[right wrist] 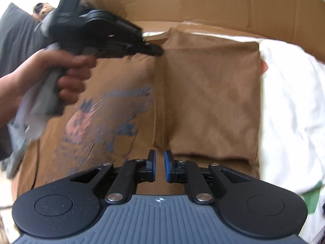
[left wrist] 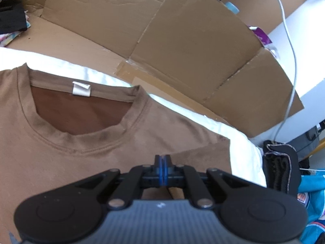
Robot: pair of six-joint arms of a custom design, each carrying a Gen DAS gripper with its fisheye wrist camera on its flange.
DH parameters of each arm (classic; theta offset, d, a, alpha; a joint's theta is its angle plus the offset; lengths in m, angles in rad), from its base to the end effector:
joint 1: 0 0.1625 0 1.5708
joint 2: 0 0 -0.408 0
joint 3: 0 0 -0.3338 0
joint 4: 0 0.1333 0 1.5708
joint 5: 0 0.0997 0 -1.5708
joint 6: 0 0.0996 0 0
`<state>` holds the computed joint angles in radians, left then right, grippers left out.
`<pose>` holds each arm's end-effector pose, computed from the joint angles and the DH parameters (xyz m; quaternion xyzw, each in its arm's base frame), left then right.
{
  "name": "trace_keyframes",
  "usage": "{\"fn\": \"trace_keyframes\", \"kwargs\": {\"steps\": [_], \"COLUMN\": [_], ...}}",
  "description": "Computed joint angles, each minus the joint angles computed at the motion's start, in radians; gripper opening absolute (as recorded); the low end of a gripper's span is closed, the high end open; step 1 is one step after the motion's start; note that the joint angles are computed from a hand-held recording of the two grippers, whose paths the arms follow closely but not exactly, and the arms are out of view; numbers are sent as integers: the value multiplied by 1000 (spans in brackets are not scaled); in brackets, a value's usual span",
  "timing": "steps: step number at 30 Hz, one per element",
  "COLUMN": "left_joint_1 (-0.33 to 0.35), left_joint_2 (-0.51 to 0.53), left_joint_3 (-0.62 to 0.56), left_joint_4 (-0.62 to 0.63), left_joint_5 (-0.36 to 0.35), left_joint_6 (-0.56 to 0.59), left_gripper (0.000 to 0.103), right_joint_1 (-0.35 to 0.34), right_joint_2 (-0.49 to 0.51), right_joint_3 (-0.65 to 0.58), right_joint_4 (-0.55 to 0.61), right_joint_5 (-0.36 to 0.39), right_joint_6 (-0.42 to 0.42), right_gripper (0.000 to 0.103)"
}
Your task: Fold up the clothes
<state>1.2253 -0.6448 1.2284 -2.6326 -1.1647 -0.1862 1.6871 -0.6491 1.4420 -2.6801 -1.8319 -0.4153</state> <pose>-0.0866 -0.7503 0.1884 0.0281 0.9524 -0.2753 0.1281 0.1862 -0.6669 0.1109 0.2374 -0.9501 0.1353 0.1504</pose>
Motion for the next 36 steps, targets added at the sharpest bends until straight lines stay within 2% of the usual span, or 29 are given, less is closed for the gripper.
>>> {"fn": "trace_keyframes", "kwargs": {"steps": [4,8,11,13,14,17,19,26,29,31,33,36], "left_joint_1": [3,-9,-20,-27,-31,-40,-43,-57,-65,-69,-73,-75], "left_joint_2": [11,14,20,32,41,73,101,233,293,334,367,411], "left_joint_3": [-26,-28,-44,-68,-82,-132,-175,-379,-484,-559,-616,-688], "left_joint_4": [51,56,55,65,70,91,108,233,316,374,411,441], "left_joint_5": [19,76,79,68,62,50,39,-1,-22,-37,-50,-49], "left_joint_6": [12,25,73,106,119,145,157,230,262,284,312,354], "left_gripper": [4,20,29,30,31,32,32,34,34,34,33,32], "right_joint_1": [-14,-21,-27,-33,-34,-35,-34,-38,-41,-42,-44,-44], "right_joint_2": [-60,-83,-65,-49,-44,-36,-30,4,2,3,2,3], "right_joint_3": [94,145,123,106,104,103,105,88,95,98,101,106], "right_joint_4": [-74,-216,-260,-277,-287,-301,-314,-339,-340,-348,-353,-371], "right_joint_5": [-36,-133,-203,-230,-240,-243,-239,-259,-260,-258,-252,-245], "right_joint_6": [-25,-67,-92,-110,-120,-138,-158,-199,-186,-188,-190,-204], "right_gripper": [11,11,12,19,26,36,36,36,36,34,26,26]}}
